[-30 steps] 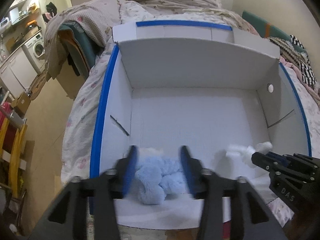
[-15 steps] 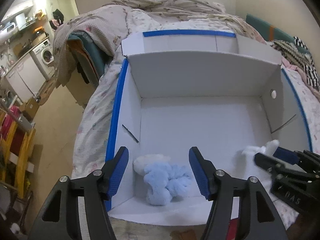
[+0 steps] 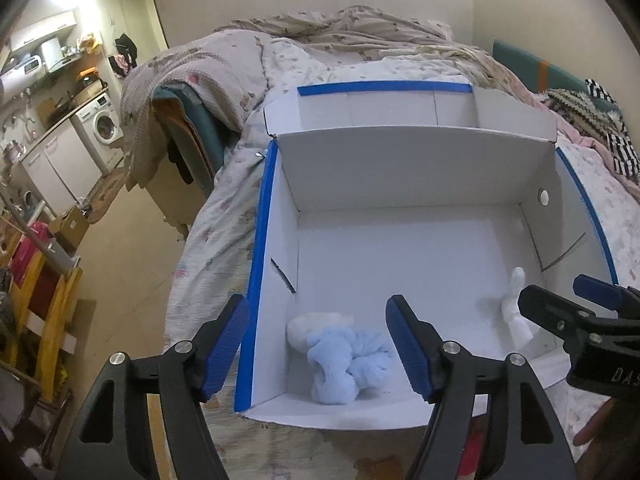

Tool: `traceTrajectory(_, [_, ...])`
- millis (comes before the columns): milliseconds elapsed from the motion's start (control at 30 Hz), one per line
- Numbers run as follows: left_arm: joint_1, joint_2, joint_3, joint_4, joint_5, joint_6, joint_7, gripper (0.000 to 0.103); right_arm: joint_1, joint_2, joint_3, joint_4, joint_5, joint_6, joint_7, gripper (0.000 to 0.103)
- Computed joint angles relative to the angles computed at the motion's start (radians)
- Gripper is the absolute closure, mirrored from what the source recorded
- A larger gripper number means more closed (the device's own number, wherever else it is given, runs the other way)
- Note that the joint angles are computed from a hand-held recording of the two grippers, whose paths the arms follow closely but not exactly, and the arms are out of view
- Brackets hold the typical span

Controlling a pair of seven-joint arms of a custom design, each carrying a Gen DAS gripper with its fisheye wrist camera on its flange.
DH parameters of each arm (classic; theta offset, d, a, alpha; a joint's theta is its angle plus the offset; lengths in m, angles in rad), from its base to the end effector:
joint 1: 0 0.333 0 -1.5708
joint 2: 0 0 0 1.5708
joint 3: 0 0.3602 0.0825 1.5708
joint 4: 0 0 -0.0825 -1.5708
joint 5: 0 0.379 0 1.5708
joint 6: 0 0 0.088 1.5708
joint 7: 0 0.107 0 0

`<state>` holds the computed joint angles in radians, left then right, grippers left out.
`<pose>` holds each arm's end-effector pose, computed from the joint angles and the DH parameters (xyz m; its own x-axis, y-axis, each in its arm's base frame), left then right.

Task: Organize soft objects
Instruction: 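Open the left tool to drop the plush while the right tool drops the sock, then lower both tools back toward the remaining items beside the box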

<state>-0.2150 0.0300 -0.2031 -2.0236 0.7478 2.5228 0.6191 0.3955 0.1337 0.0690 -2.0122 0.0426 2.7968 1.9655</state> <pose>0.5396 -0.2455 0.5302 0.0652 -0.9890 -0.1325 -0.7676 0.0351 -0.6400 0.5628 0.2775 0.5104 0.1122 -0.9551 -0.2741 -0.8389 0.0568 -0.5412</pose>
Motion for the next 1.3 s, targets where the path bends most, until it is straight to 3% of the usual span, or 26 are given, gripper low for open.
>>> traceTrajectory(233, [0.011,-0.058,-0.003,-0.047,0.022,0.026,-0.012,0.035,0.026,-0.017,-0.032,-0.033,-0.134,0.068,0.103,0.0])
traceTrajectory(500, [0.034,-0.134,-0.018,-0.117,0.026,0.012,-0.038,0.035,0.011,-0.06,-0.015,-0.081,-0.15,0.101,0.144,0.0])
traceTrajectory(600, [0.045,-0.169,-0.035,-0.146,0.087,-0.015,-0.09,0.035,-0.002,-0.096,0.003,-0.109,-0.116,0.096,0.119,0.0])
traceTrajectory(767, [0.052,-0.202,-0.023,-0.194,-0.009,0.015,-0.06,0.035,-0.027,-0.161,0.03,-0.174,-0.022,0.121,0.06,0.0])
traceTrajectory(1000, [0.052,-0.229,-0.053,-0.207,-0.018,-0.034,-0.062,0.035,-0.044,-0.215,0.056,-0.238,0.031,0.099,0.033,0.0])
traceTrajectory(1167, [0.031,-0.248,-0.073,-0.186,-0.012,-0.078,-0.026,0.035,-0.065,-0.251,0.081,-0.267,-0.014,0.094,0.059,0.0])
traceTrajectory(1300, [0.02,-0.258,-0.071,-0.172,-0.04,-0.062,-0.004,0.033,-0.076,-0.265,0.091,-0.281,-0.021,0.103,0.067,0.0])
